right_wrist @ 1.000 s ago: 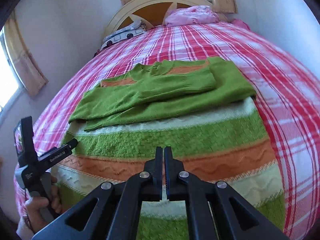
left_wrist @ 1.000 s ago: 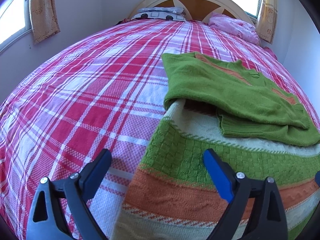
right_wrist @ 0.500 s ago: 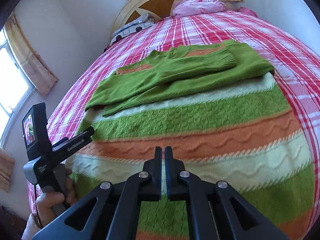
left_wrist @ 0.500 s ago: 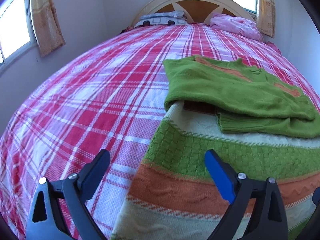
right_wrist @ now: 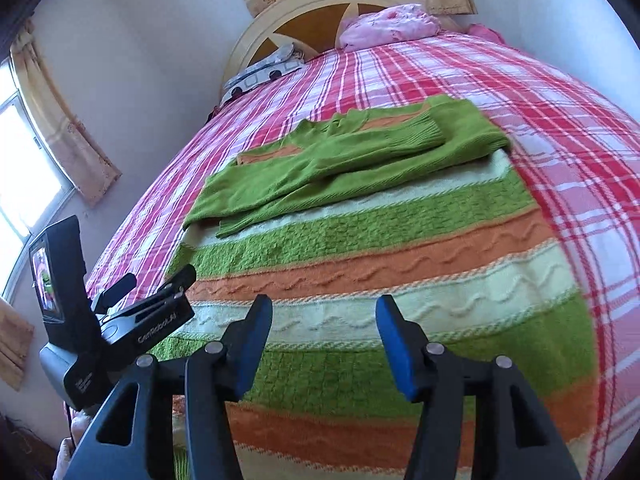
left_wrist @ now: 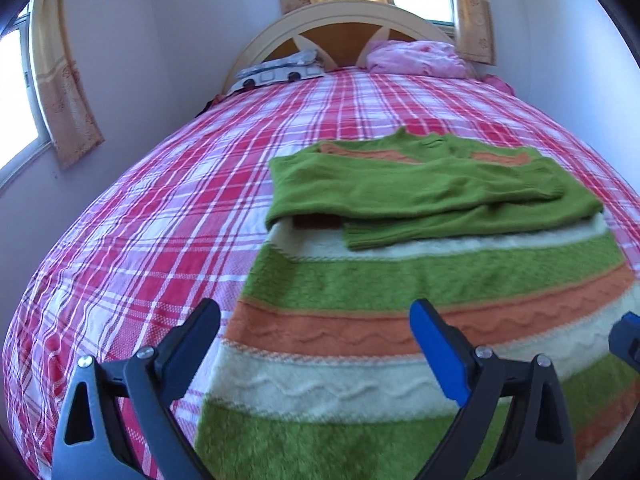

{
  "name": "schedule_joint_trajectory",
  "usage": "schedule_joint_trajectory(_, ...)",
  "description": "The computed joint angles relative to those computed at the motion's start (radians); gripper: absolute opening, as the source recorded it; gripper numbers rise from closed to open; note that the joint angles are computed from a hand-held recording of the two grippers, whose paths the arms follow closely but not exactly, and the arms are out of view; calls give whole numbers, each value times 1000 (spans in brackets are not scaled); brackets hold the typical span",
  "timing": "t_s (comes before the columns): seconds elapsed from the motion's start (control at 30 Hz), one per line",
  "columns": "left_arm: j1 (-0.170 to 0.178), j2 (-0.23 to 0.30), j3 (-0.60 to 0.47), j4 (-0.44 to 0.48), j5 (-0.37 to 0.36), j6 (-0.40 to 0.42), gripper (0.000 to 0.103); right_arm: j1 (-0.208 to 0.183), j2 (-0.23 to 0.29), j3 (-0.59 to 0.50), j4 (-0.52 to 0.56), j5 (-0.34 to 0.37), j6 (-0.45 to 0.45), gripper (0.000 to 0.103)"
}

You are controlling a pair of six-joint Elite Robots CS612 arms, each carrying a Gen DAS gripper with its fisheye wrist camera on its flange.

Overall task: Fold small clothes
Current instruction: 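Move both grippers to the ribbed green hem of the sweater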

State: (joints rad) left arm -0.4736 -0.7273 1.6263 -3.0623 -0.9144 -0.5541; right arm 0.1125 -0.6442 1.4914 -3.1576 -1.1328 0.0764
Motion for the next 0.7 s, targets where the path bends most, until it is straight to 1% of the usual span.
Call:
schedule_joint_trajectory(0.07, -5, -9, 18, -21, -14, 19, 98, -5, -12, 19, -22, -11, -2, 55)
schedule_joint_trajectory(0.2, -4, -39, 100, -135, -77, 102, 98, -21, -41, 68, -58, -43, -41, 55)
schedule_joint_trajectory(0.3, -4, -66, 179, -226, -116, 152, 98, -49, -71, 124, -75, -47, -101, 55)
schedule_joint_trajectory(0.37, -6, -82, 224, -253, -129, 167, 98, -69, -97, 166, -66, -74, -151, 55)
schedule_joint_trajectory(0.43, -9, -100, 275, -272, -149, 167, 98, -91, -118, 203, -44, -79, -193, 55)
schedule_joint_trajectory(0.53, -7, -121, 329, -279, -219, 139, 98, -114, -143, 247, 0, -94, -242, 55)
schedule_joint_trajectory(0.67, -12, -139, 376, -270, -261, 83, 98, -128, -163, 288, 42, -118, -288, 55)
schedule_joint_trajectory(0.7, -9, -142, 387, -266, -292, 55, 98, -129, -165, 295, 47, -133, -295, 55)
